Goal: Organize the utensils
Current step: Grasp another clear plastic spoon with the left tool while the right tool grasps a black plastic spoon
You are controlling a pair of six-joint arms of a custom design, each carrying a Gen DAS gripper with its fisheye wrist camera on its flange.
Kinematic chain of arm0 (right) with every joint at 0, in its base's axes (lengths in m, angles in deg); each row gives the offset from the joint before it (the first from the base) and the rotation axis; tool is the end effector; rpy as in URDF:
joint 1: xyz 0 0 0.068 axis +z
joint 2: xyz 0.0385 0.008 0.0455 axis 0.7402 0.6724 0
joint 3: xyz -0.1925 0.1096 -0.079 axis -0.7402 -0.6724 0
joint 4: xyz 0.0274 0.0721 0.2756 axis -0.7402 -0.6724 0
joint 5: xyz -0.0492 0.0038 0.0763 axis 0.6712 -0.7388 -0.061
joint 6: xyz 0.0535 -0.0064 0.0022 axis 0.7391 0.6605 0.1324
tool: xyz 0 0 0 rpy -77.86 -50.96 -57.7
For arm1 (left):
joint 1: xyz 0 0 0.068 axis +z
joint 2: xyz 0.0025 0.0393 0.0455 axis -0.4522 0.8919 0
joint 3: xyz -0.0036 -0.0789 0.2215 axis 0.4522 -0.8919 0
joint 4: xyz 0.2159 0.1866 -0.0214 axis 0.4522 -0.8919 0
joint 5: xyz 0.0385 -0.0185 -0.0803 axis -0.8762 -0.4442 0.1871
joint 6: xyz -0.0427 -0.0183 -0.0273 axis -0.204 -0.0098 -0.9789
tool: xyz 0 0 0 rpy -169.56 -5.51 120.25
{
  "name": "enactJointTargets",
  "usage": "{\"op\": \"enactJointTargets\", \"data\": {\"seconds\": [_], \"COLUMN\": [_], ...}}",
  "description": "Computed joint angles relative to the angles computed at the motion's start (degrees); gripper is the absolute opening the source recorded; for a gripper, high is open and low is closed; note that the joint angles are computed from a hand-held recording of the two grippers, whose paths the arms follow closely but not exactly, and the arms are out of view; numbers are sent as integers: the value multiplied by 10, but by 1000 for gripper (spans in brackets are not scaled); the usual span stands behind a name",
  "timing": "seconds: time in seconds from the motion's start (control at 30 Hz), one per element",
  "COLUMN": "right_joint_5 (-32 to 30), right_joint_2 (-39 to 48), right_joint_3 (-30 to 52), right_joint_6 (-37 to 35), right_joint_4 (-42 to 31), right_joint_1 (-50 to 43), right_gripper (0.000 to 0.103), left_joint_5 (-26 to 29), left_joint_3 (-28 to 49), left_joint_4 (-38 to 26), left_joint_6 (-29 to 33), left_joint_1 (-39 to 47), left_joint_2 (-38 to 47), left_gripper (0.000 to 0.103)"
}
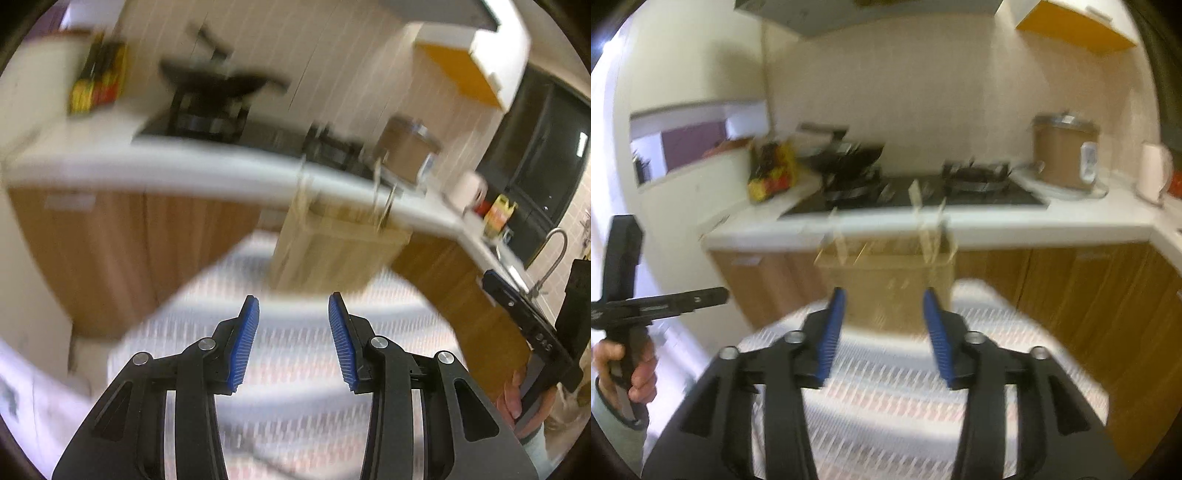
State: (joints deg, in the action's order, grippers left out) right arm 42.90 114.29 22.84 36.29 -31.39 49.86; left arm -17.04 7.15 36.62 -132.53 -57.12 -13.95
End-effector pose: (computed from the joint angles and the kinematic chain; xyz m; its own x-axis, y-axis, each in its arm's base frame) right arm 0.3916 0.0371 0.3058 -0.3861 -0.2636 -0.8840 -0.7024 0.7052 0.0966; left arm 0.2428 -0.1261 0.3258 -0.5733 -0.4498 -0.6848 -0.2712 0.8929 -0.3594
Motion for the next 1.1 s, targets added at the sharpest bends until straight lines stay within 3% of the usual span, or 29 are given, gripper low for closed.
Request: {"op": "enactJointTargets", "data": {"seconds": [0.13,0.23,0.4,0.63,0.7,0.87,1.0,1.1], "right_joint_5": [3,2,56,67,76,99,121,144], "right_joint_2": [4,-10,-64,-127,-134,-124,-110,-152], "right_joint_3": [-14,-62,-170,-287,-307,-322,-329,-372], "right_joint_6": [-96,-168,-230,-326,-321,-289,-290,-298], "right_joint_4": [-143,-205,-203,-217,-199,-151,-126,-92], "right_joint_1": [28,52,100,139,151,190,216,228], "right_gripper": [43,43,43,42,37,37,20,11], "left_joint_5": [46,86,142,121,116,97,81,66], "left_joint_3": [-119,-199,-284,-253,-237,-212,-203,-189], "left_joint_4": [-20,-20,23,54,59,59,53,47], "left_joint_6": [-63,-103,-150,-145,-140,-141,-142,-139], "left_joint_1": [-11,-19,-36,-62,-63,-64,-72,-77], "left_joint_2": [-82,-134,-156,-63,-36,5,16,35], "left_gripper": [37,37,37,37,37,36,35,35]}}
